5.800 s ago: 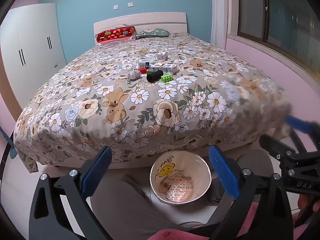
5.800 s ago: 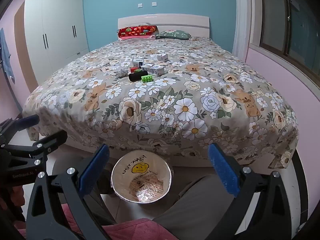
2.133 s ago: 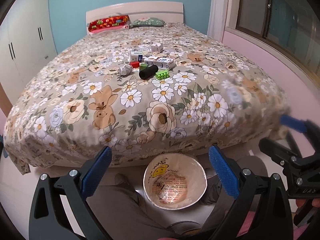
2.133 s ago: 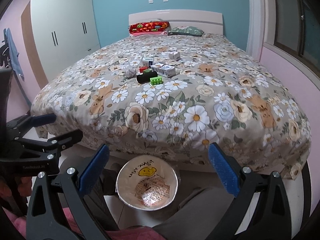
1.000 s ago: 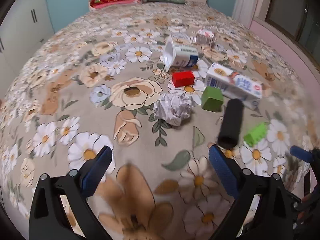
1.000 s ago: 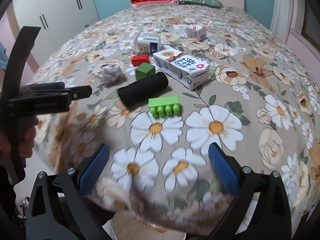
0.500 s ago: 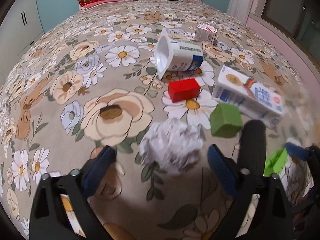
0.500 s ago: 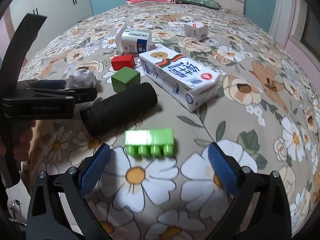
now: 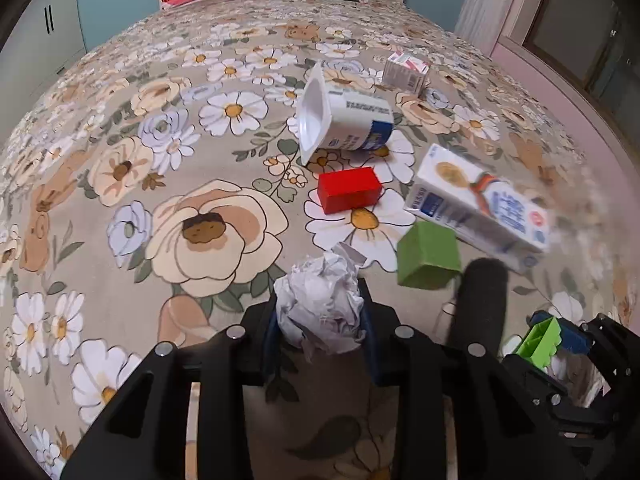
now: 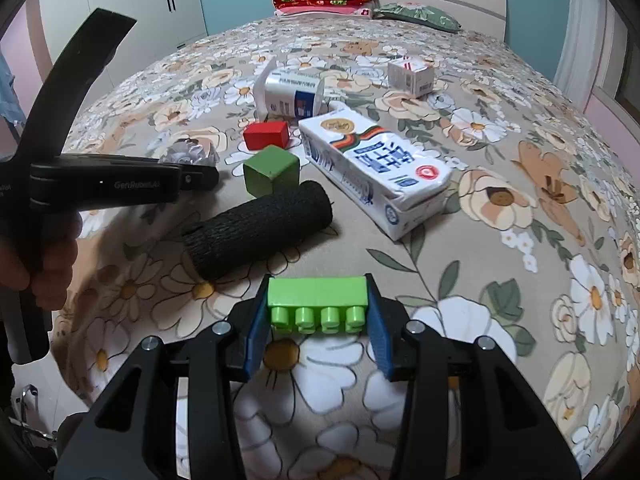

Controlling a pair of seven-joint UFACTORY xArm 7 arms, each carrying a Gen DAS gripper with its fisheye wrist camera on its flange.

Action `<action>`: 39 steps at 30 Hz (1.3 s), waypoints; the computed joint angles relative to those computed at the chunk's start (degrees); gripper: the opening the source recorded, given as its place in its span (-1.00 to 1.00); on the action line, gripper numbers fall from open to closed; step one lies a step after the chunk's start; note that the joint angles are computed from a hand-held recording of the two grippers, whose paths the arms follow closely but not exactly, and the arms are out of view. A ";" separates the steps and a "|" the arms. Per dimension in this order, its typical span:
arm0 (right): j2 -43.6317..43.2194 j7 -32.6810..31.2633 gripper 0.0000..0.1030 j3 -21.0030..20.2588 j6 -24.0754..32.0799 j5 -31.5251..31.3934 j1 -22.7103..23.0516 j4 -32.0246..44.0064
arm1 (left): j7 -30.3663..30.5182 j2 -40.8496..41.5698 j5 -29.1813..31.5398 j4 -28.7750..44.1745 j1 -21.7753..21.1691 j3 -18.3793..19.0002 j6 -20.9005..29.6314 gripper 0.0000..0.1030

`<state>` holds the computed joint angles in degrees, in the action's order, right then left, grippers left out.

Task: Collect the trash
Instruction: 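Reach to the bed and grasp the paper ball with left gripper while right grasps green brick, then carry the paper ball and green brick over the trash bin with both grippers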

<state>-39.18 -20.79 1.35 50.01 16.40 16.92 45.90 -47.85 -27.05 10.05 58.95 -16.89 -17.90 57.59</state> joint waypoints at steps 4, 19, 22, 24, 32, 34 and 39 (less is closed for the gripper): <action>-2.25 -0.05 -0.14 -0.96 2.64 0.06 -0.19 1.36 | -0.57 -1.14 0.59 2.44 -0.12 -1.10 2.58 -0.30; -13.10 -1.56 -0.14 -4.09 14.28 -0.79 -1.72 10.15 | -4.10 -2.50 7.09 22.46 1.44 -12.06 19.11 -0.30; -14.86 -2.01 -0.14 -5.16 17.25 -0.88 -2.13 12.58 | -4.79 -2.19 8.03 25.79 1.93 -14.97 21.90 -0.30; -15.80 -2.24 -0.14 -5.61 18.49 -0.84 -2.44 13.71 | -5.11 -1.69 8.93 28.70 2.44 -17.59 24.07 -0.30; -21.05 -3.16 -0.14 -8.16 25.18 -1.00 -3.17 18.17 | -5.94 -0.91 11.07 38.78 7.76 -29.36 30.72 -0.30; -22.60 -3.44 -0.14 -8.77 27.05 -1.12 -3.21 19.02 | -5.79 -1.61 10.29 40.60 9.78 -32.16 31.82 -0.30; -25.92 -3.87 -0.14 -9.95 31.10 -1.41 -3.34 19.69 | -5.51 -4.53 6.85 42.98 14.46 -37.18 33.59 -0.30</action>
